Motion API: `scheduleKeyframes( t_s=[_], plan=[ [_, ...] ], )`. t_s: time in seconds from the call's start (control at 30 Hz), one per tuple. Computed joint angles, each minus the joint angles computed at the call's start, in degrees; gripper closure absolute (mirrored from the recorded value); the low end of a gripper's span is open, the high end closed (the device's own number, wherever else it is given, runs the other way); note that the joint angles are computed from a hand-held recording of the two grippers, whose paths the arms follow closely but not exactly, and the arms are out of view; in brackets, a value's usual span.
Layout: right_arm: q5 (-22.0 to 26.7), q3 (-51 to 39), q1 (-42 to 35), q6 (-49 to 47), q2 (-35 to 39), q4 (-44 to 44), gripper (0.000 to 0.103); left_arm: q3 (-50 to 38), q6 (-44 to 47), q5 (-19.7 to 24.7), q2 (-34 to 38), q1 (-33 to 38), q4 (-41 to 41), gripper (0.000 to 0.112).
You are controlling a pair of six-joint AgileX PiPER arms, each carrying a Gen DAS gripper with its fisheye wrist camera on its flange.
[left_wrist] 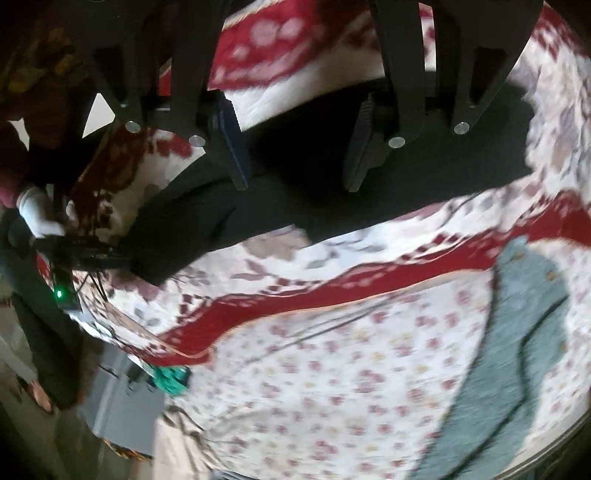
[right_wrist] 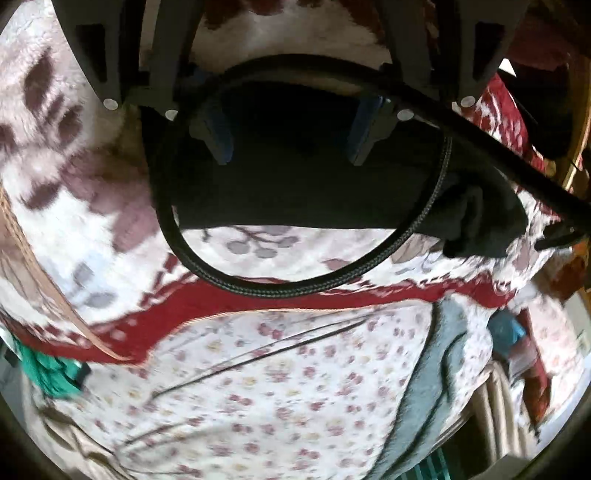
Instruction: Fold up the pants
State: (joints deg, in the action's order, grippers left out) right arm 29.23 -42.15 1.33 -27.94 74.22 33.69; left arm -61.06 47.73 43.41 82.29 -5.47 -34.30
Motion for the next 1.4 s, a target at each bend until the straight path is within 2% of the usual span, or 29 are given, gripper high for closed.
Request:
scheduleKeyframes(
  t_s=[0.1, 0.2, 0.3, 0.43, 0.53, 0.67, 0.73, 0.87, 0.93, 1.0, 1.03, 1.1, 1.17, 1.33, 1.4],
  plan=[
    [0.90, -0.97, -1.52, -3.96, 0.96, 2.91, 0.040, -1.91, -1.65, -3.14, 3.81, -7.05, 2.33, 0.061],
    [0.16, -4.92, 1.64, -5.41, 4.31, 1.52, 0.035, -5.28, -3.02, -3.69, 8.46, -12.00, 7.05, 0.061],
    [1.34, -9.87, 6.55, -10.89, 9.23, 2.47, 0.035, -9.57, -3.72, -1.98, 13.53, -14.28, 10.13, 0.061],
    [4.72, -17.10, 12.32, -21.58, 17.41, 5.39, 0.035, -15.46, -1.70, 1.60, 19.22, -14.07, 10.13, 0.061],
    [6.12, -21.93, 14.99, -23.37, 22.78, 3.55, 0.035, -18.99, -1.03, 4.96, 22.29, -12.97, 10.57, 0.061],
    [7.91, -26.58, 16.44, -25.91, 27.64, 2.81, 0.036, -21.38, 4.23, 9.19, 24.26, -11.08, 8.49, 0.061],
    [8.40, -27.92, 16.95, -28.88, 29.21, 3.15, 0.040, -23.22, 6.15, 11.84, 25.49, -10.26, 7.50, 0.061],
    [9.47, -30.65, 19.02, -31.33, 31.29, 1.14, 0.047, -24.81, 8.69, 13.23, 26.93, -10.73, 8.85, 0.061],
    [12.04, -32.68, 19.20, -33.53, 32.50, 1.58, 0.053, -25.54, 10.45, 13.84, 27.62, -10.94, 9.57, 0.060],
    [14.41, -35.00, 19.70, -32.51, 34.23, 0.21, 0.068, -26.92, 9.69, 14.74, 29.05, -11.11, 10.09, 0.060],
    [16.05, -36.52, 19.85, -31.32, 35.32, -0.10, 0.072, -27.74, 8.79, 15.36, 29.93, -11.06, 10.16, 0.060],
    [15.62, -36.45, 20.35, -30.20, 35.07, -0.61, 0.089, -27.37, 7.69, 14.32, 30.25, -11.19, 10.02, 0.060],
    [14.43, -35.70, 20.44, -27.63, 33.92, -1.17, 0.095, -25.64, 7.57, 12.37, 29.15, -11.23, 9.36, 0.062],
    [10.47, -32.57, 18.15, -26.16, 30.64, 2.45, 0.097, -19.84, 5.63, 4.09, 23.95, -10.92, 6.34, 0.085],
    [8.55, -31.45, 17.57, -24.99, 29.76, 3.12, 0.097, -18.65, 3.89, 1.45, 23.01, -10.45, 5.68, 0.086]
  ],
)
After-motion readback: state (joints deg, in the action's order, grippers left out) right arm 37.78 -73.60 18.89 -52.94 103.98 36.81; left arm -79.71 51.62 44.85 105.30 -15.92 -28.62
